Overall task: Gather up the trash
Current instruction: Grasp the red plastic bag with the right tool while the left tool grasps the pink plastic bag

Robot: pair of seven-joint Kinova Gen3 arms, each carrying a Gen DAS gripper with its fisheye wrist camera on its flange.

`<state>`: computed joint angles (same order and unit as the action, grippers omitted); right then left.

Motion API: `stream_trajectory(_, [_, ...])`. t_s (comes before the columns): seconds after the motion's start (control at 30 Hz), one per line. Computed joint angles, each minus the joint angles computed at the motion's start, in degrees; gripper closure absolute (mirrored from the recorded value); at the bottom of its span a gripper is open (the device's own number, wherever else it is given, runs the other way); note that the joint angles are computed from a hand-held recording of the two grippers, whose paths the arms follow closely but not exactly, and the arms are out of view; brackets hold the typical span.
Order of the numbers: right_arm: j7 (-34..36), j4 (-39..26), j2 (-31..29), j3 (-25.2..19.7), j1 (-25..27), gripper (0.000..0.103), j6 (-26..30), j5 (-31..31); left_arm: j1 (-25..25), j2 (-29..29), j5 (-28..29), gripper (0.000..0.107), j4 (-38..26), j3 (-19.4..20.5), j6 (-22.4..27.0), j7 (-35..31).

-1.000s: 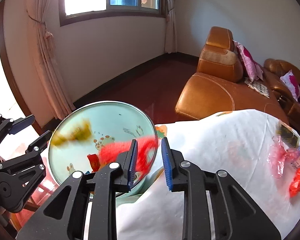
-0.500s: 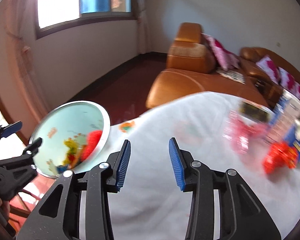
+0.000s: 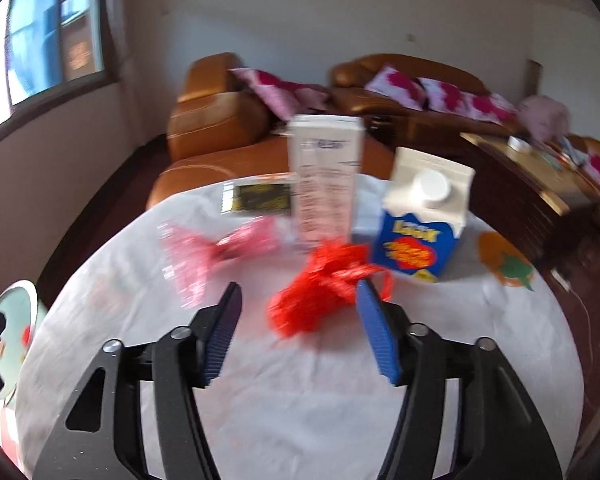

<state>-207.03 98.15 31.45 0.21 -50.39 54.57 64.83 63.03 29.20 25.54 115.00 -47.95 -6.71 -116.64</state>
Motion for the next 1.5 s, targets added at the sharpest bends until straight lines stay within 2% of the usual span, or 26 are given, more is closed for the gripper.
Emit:
stream_trajectory(0.1, [2.1,-1.8,1.4,0.3,2.1,0.039,-0.3,-2.7,0.8,2.7,0.4,0.040,-3.2,-0.5,1.6,0.9])
stream_trajectory(0.17, [3.1,-2.7,2.3,0.8,3.3,0.034,-1.2,-4.5,-0.9,4.4,-0.4,0.040,-7.2,0.3,5.4,2.7])
stream_trajectory(0.3, [4.2,-2.6,2.9,1.8,6.0,0.036,-6.5,-7.6,-3.0,5.9,-2.9,0.040,-11.2,2.0,8.8,5.7])
stream_trajectory(0.37, [5.4,-2.3,2.8,2.3,6.8,0.055,-8.7,-9.4,-4.1,5.4,-4.3,0.040,-11.7,3.8,8.4,6.8])
stream_trajectory(0.43, [6.0,-0.8,2.2,3.0,7.4,0.078,-12.0,-10.4,-5.1,4.5,-6.0,0.040,-11.6,5.8,7.5,7.8])
stream_trajectory(0.53, [6.1,1.6,1.1,4.4,6.7,0.092,-15.4,-10.3,-7.6,3.3,-8.7,0.040,-12.8,10.4,8.0,9.0])
stream_trajectory(0.63, [3.7,5.1,-1.3,5.8,4.8,0.094,-17.8,-8.5,-9.4,3.3,-11.2,0.040,-14.9,14.8,9.5,10.3])
stream_trajectory(0.77, [-1.3,9.7,-5.0,5.7,2.4,0.094,-15.9,-4.6,-11.0,4.6,-14.2,0.040,-18.4,19.5,12.0,12.1])
stream_trajectory(0.87, [-4.6,12.4,-6.9,4.0,1.7,0.094,-13.1,-2.3,-10.6,6.6,-16.2,0.040,-21.5,20.8,14.4,14.1])
stream_trajectory(1.07, [-10.0,16.2,-8.8,0.2,2.9,0.094,-12.2,2.1,-10.9,12.5,-19.6,0.040,-30.1,21.8,21.5,19.4])
stream_trajectory(1.27, [-11.9,17.0,-8.9,-3.4,5.3,0.094,-11.7,5.5,-14.2,13.7,-23.0,0.041,-33.4,26.4,24.7,21.8])
stream_trajectory(1.3, [-12.1,17.0,-8.8,-3.8,5.5,0.094,-11.7,5.7,-15.0,13.8,-23.6,0.042,-34.0,27.5,25.4,21.8])
stream_trajectory(1.33, [-12.6,17.2,-8.7,-4.0,5.8,0.094,-12.0,6.1,-15.5,13.7,-24.4,0.052,-33.7,28.4,25.4,21.9])
stream_trajectory(1.4, [-13.3,17.3,-8.5,-4.4,6.0,0.094,-12.1,6.7,-17.9,14.0,-25.3,0.064,-34.9,31.4,27.2,21.5])
stream_trajectory(1.5, [-13.2,17.1,-8.3,-4.9,6.1,0.094,-11.7,6.9,-20.0,13.5,-27.1,0.085,-34.3,34.5,26.8,21.4])
